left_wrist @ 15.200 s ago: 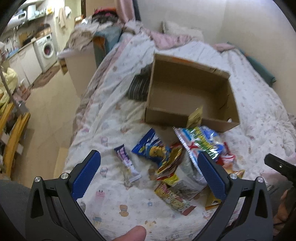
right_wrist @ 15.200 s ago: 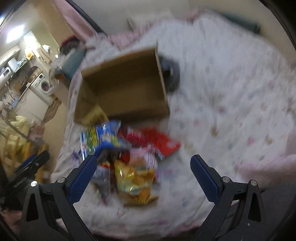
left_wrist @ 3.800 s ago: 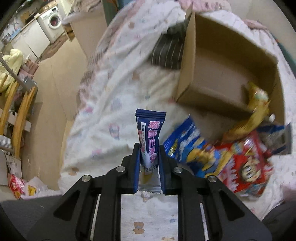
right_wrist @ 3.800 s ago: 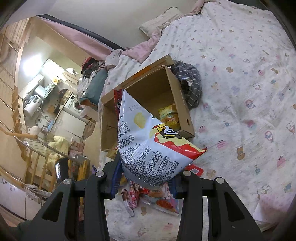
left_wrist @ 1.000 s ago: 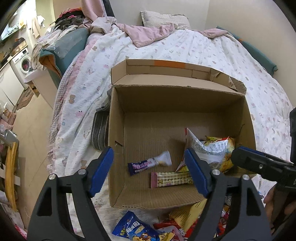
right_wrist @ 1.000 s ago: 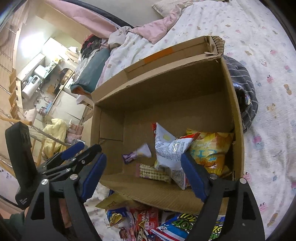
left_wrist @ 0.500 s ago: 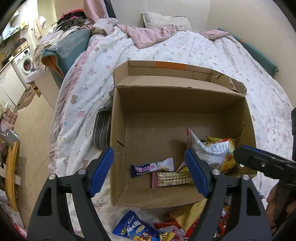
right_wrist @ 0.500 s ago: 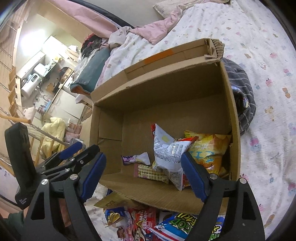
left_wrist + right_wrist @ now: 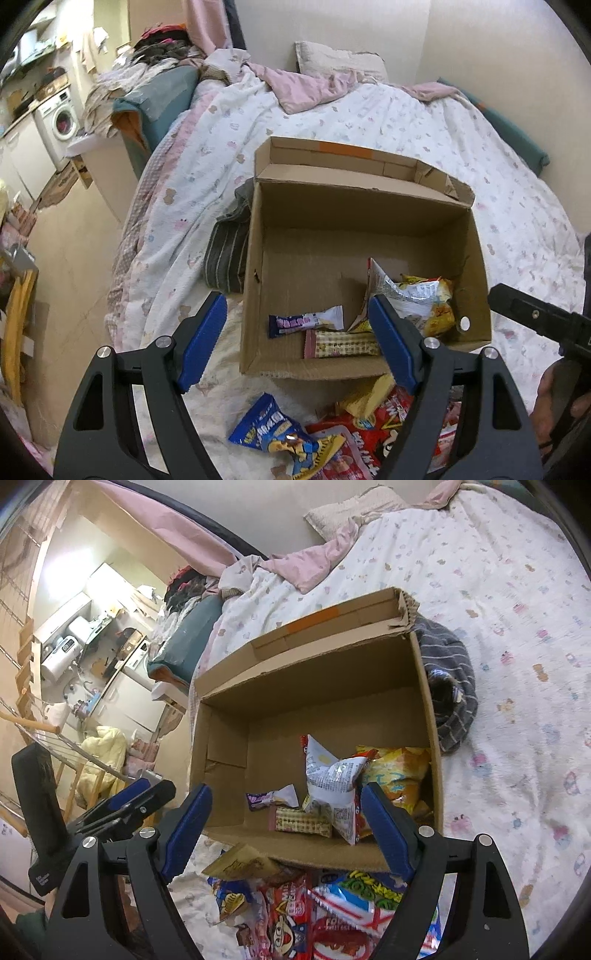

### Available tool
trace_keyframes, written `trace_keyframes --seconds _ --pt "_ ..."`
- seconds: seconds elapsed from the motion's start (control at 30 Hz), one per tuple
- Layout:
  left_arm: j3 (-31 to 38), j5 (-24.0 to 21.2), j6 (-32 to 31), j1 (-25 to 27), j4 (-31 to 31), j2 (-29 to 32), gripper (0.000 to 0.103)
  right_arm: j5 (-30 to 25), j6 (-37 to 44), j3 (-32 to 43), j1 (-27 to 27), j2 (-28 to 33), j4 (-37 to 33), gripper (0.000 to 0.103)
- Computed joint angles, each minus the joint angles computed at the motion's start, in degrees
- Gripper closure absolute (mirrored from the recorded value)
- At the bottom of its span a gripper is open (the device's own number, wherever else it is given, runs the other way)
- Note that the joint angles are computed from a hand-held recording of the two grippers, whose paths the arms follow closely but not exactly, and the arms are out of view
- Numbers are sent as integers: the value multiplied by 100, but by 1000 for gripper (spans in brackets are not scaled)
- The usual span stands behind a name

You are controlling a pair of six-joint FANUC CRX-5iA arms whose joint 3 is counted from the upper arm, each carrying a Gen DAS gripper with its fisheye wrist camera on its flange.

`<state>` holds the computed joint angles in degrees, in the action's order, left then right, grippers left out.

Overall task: Organize snacks
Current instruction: 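Withdraw both open grippers from the box toward the remaining snacks, then grasp the blue-white-red Lonely God chip bag with the right gripper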

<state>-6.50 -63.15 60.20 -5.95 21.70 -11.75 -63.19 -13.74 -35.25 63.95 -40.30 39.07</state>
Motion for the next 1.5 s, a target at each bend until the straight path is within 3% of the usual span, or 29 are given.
trace_keyframes --seconds 0.1,0.17,0.37,0.53,1.03,1.17,1.3,1.5 --pt "-56 -108 -39 94 59 -91 26 -389 -147 45 321 -20 184 18" --pt "-139 -177 -114 214 240 -161 18 -690 -359 25 598 -82 307 18" --pt "-444 -192 -237 477 484 -495 13 -1586 -906 5 1416 -208 568 18" --pt "-584 -414 -311 634 514 -637 12 -2404 -1599 -83 2332 -378 749 7" --pt "-989 -696 -612 848 445 -1104 12 -4674 -3594 -323 4807 -964 672 6" --pt "-1036 -708 -639 884 427 -1155 12 -5029 -4151 -430 5375 -1217 476 6" --pt "-1009 -790 -617 920 436 -1122 12 -4553 -4173 -500 5087 -1364 92 6" --pt "-992 -818 -601 1001 510 -1101 12 -2801 -2182 -204 2781 -632 -687 6"
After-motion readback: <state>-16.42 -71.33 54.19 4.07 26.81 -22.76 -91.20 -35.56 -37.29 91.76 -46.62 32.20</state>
